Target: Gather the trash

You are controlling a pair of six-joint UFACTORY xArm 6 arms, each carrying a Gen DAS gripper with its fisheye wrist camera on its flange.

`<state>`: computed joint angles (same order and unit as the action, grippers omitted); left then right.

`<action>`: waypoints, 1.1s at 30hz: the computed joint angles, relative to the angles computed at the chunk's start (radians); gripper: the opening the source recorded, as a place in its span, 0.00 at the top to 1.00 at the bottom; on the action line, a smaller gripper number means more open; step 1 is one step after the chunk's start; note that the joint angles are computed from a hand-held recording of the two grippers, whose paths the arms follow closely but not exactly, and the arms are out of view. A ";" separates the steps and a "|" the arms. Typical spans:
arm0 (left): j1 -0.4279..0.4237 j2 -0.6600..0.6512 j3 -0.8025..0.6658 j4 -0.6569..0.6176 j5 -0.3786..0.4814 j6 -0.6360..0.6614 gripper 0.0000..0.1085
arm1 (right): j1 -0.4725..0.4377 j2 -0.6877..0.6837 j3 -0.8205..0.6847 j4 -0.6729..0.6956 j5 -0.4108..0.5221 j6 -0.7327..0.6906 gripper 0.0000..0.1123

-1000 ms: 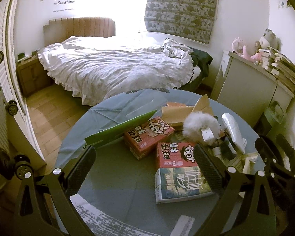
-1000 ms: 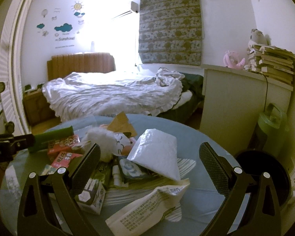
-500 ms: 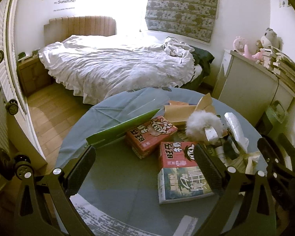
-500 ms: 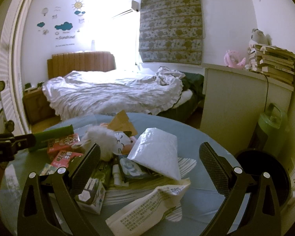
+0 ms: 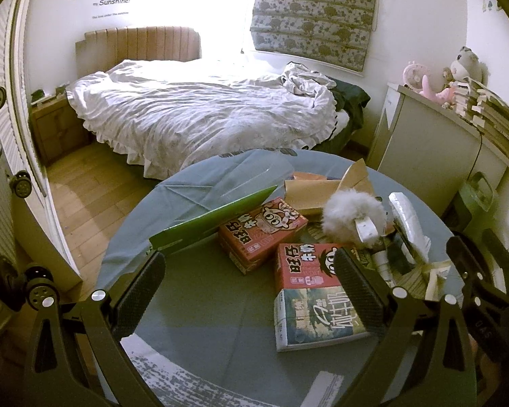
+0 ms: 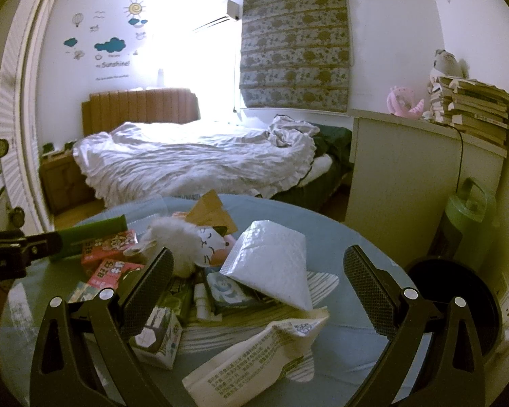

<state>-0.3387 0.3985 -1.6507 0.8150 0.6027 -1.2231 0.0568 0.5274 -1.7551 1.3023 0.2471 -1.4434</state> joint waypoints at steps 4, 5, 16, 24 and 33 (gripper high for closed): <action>0.001 -0.001 0.003 0.000 -0.002 -0.001 0.10 | 0.000 0.000 -0.001 0.000 0.001 0.000 0.12; 0.001 -0.001 0.003 0.000 -0.002 0.001 0.10 | 0.001 0.000 0.000 0.005 -0.001 -0.004 0.12; 0.003 -0.002 0.006 -0.003 -0.008 0.002 0.10 | -0.001 0.003 -0.003 -0.026 0.004 0.023 0.12; 0.093 -0.013 0.039 -0.026 -0.076 0.116 0.10 | -0.096 0.108 -0.178 -0.457 0.384 0.530 0.12; 0.154 0.187 -0.160 -0.547 -0.090 0.767 0.40 | -0.167 0.375 -0.679 -0.580 0.766 0.830 0.14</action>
